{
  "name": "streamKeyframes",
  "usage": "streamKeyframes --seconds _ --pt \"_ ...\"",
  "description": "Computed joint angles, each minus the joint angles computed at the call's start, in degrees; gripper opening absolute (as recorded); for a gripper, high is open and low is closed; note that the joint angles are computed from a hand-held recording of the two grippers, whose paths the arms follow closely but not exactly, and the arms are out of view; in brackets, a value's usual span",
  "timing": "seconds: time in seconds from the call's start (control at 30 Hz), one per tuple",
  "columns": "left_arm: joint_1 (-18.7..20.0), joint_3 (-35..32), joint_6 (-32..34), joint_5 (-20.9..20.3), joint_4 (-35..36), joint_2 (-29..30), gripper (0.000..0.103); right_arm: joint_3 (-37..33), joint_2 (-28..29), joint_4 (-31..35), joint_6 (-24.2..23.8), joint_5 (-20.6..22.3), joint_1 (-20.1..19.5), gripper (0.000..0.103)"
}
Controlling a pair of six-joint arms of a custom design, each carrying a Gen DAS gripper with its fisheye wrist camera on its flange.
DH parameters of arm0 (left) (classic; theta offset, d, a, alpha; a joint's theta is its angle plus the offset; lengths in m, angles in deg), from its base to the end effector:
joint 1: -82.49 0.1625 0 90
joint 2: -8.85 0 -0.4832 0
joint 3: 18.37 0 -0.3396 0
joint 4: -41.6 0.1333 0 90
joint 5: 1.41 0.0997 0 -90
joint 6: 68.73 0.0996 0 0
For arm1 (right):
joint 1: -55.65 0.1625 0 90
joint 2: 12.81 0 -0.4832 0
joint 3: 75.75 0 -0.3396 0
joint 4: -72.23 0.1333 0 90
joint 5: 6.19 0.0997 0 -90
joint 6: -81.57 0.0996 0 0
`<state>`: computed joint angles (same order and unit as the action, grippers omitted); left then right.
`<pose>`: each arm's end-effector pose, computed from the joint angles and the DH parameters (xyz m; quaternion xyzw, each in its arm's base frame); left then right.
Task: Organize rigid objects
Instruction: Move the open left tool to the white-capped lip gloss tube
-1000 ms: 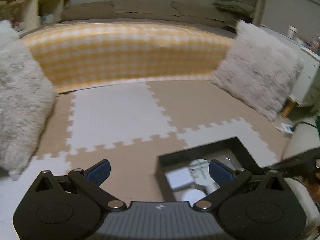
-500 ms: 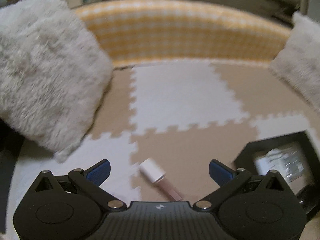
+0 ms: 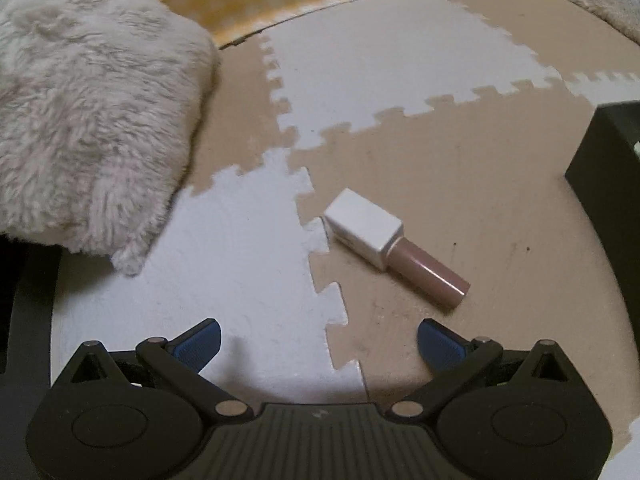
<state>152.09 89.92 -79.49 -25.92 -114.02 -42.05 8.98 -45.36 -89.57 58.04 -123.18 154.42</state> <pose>0.0034 -0.6333 0.2248 0.0318 0.8392 -0.2030 0.5035 0.1998 -0.7172 0.1041 0.2283 -0.9314 0.1348 0.2493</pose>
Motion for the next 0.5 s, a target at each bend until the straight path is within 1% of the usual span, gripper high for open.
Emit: streamKeyframes --seconds 0.03,0.1,0.13,0.2,0.3,0.43,0.5 --pt "0.14 0.36 1.99 -0.34 -4.01 0.44 0.103 0.00 0.00 0.00 0.00 0.00 0.00 0.005" --pt "0.28 0.26 3.55 -1.17 -7.80 0.86 0.103 -0.03 0.02 -0.02 -0.11 -0.04 0.00 0.005" --pt "0.41 0.36 6.03 -1.60 -11.58 1.47 0.103 -0.10 0.03 0.03 -0.21 -0.06 -0.01 0.005" --pt "0.63 0.22 9.18 -2.00 -16.18 2.51 0.103 0.00 0.06 -0.08 -0.30 -0.13 0.06 0.005" --pt "1.08 -0.24 11.82 -2.49 -20.62 3.75 0.103 0.09 0.08 -0.16 -0.24 -0.12 0.10 0.005" --pt "1.81 -0.95 12.13 -5.67 -23.23 4.14 0.103 0.00 0.22 -0.11 -0.30 -0.24 0.13 0.005" --pt "1.78 -1.04 13.54 -6.82 -25.69 4.49 0.103 -0.03 0.32 -0.10 -0.42 -0.40 0.20 0.005"
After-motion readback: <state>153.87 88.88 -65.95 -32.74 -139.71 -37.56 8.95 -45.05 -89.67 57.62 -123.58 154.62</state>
